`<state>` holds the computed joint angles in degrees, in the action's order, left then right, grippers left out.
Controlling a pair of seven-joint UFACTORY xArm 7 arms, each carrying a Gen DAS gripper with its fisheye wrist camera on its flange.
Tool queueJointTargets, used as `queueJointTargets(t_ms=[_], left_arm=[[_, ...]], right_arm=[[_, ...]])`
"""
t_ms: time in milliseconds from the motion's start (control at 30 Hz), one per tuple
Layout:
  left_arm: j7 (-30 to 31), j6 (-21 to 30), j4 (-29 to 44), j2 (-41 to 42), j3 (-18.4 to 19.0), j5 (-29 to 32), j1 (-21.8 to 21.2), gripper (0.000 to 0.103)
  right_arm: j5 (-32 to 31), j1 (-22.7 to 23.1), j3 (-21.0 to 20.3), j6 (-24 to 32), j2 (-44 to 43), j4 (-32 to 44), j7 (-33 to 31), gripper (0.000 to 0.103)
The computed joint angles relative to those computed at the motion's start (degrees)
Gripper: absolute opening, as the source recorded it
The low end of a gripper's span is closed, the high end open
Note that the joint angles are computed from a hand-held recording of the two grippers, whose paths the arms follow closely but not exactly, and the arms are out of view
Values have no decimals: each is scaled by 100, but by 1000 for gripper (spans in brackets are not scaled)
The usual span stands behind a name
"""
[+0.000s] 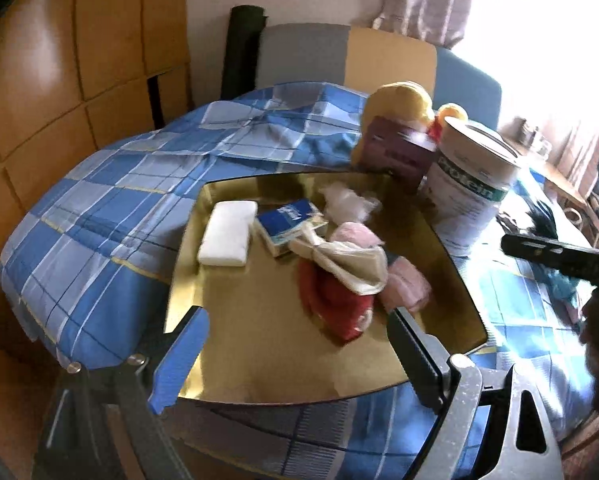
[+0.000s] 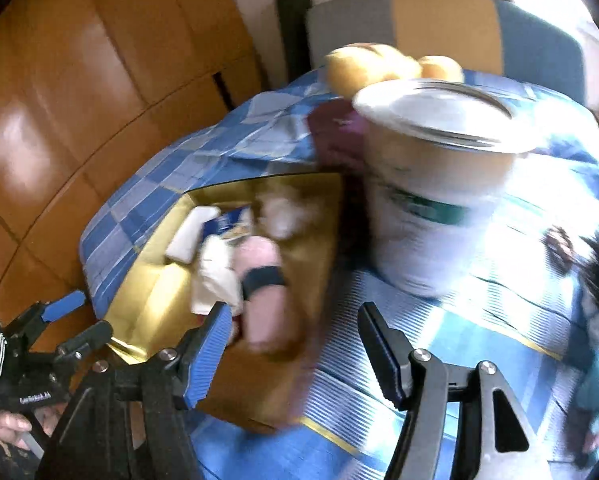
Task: Organize soft objects
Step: 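Move both tools back toward the teal plush toy and hair piece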
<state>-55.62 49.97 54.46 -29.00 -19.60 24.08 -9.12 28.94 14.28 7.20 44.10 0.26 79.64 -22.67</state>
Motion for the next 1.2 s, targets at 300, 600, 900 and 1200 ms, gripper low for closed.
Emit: queueJointTargets(t_ms=[300, 600, 900, 1200], left_arm=[[203, -58, 559, 623, -160, 261, -222, 91], [388, -88, 1360, 1583, -90, 377, -767, 91], [785, -325, 2243, 2654, 202, 199, -1517, 91], [1113, -167, 2957, 3432, 512, 158, -2140, 91]], right_arm=[[-462, -664, -541, -690, -461, -524, 795, 66], [-2185, -1635, -882, -1840, -443, -1056, 3369, 66], [-1290, -1902, -1115, -1577, -421, -1050, 3988, 66], [-101, -2042, -1251, -942, -298, -1037, 3779, 66]])
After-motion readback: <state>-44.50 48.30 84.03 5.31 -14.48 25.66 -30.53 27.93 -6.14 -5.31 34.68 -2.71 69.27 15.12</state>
